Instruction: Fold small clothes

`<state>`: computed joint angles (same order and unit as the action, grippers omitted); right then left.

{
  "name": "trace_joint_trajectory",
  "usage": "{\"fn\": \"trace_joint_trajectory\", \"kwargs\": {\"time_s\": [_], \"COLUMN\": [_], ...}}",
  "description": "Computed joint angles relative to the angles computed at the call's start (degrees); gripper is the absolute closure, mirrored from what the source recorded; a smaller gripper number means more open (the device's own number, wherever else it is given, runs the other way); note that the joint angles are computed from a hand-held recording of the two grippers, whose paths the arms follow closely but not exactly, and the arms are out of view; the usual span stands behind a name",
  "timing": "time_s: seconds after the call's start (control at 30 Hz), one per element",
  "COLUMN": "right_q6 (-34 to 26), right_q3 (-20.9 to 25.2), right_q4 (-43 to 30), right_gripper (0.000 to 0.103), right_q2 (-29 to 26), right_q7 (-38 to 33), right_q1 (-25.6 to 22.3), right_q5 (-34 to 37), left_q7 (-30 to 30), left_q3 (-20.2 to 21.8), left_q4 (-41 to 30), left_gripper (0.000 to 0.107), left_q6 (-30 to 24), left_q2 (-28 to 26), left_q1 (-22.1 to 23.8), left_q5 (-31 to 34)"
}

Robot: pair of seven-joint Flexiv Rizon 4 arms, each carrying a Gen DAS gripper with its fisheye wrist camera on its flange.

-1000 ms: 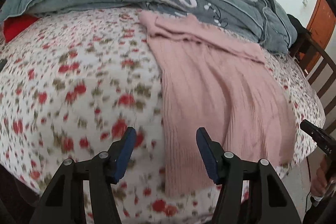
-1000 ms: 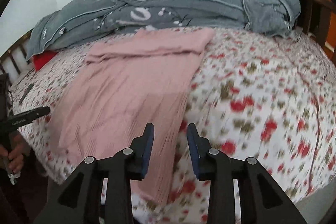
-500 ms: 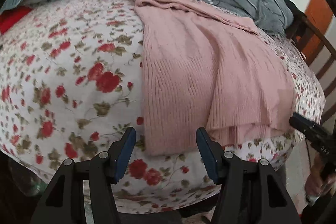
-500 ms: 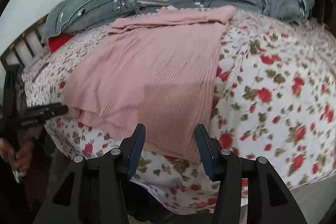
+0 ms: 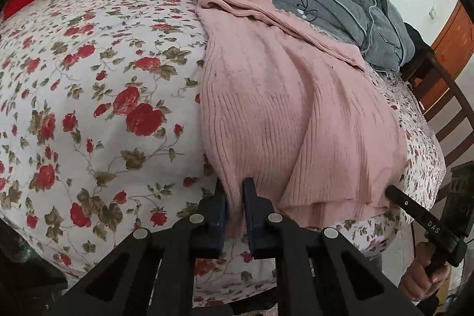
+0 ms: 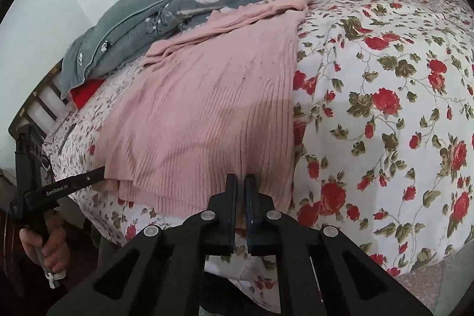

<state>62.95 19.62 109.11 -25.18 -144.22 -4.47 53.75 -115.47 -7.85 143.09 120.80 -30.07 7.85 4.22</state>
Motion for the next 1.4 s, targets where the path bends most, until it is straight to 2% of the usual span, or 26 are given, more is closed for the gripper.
{"fn": "trace_joint_trajectory", "kwargs": {"time_s": [0.1,0.3,0.37,0.47,0.57,0.63,0.73,0.9,1.03,1.1,1.17,1.27,1.4], "right_q6": [-0.04,6.0,8.98,11.1,8.73,7.04,6.25,2.0,8.81,11.88,11.56,12.21,11.47], "right_q3": [-0.25,0.36,0.68,3.44,4.54,3.44,1.74,-0.87,-1.77,-0.94,0.11,1.05,3.87], "right_q4": [-0.17,1.34,2.66,3.62,3.4,3.07,2.69,1.58,2.8,3.27,2.79,2.03,1.06], "right_gripper": [0.097,0.097,0.098,0.098,0.097,0.097,0.097,0.096,0.082,0.081,0.072,0.071,0.068], "right_q2": [-0.17,-0.02,0.6,1.81,3.31,3.92,4.25,3.63,2.36,1.61,0.62,-1.16,-2.58], "right_q7": [1.1,0.92,0.67,-3.89,-7.07,-7.03,-6.93,-4.5,-2.8,-2.48,-1.38,1.39,2.42], "right_q1": [0.34,2.34,3.31,0.74,-1.99,-1.99,-1.49,-0.56,2.97,3.23,2.46,2.21,-0.65], "right_q5": [-0.25,-1.65,-3.5,-2.49,-0.24,0.54,1.51,1.05,-1.79,-3.22,-4.73,-7.03,-7.34], "left_q7": [0.65,0.48,-0.72,-2.43,-3.25,-3.72,-2.46,-2.13,-1.86,-1.28,-1.19,-1.51,-0.95], "left_q3": [0.25,-1.15,-1.83,-1.83,-2.34,-3.67,-3.83,-5.11,-6.76,-6.56,-6.89,-7.77,-6.94], "left_q4": [-0.3,0.07,0.85,1.71,1.36,0.5,-0.35,-0.78,-1.08,-0.89,-0.86,-1.08,-1.58], "left_gripper": [0.094,0.095,0.096,0.096,0.096,0.096,0.089,0.082,0.077,0.075,0.072,0.069,0.069], "left_q6": [0.25,2.42,5.39,10.12,10.1,7.7,4.47,6.69,6.28,6.19,6.42,6.65,6.89], "left_q2": [-0.33,-1.08,-1.66,-2.52,-2.55,-2.68,-2.93,-5.0,-5.21,-4.74,-4.74,-5.25,-5.86], "left_q1": [-0.29,2.41,3.98,5.28,6.84,8.75,8.69,10.25,12.52,12.37,12.87,14.03,12.65], "left_q5": [0.18,2.91,4.83,7.53,9.69,11.23,11.17,12.68,14.83,14.86,15.23,16.12,15.09]}}
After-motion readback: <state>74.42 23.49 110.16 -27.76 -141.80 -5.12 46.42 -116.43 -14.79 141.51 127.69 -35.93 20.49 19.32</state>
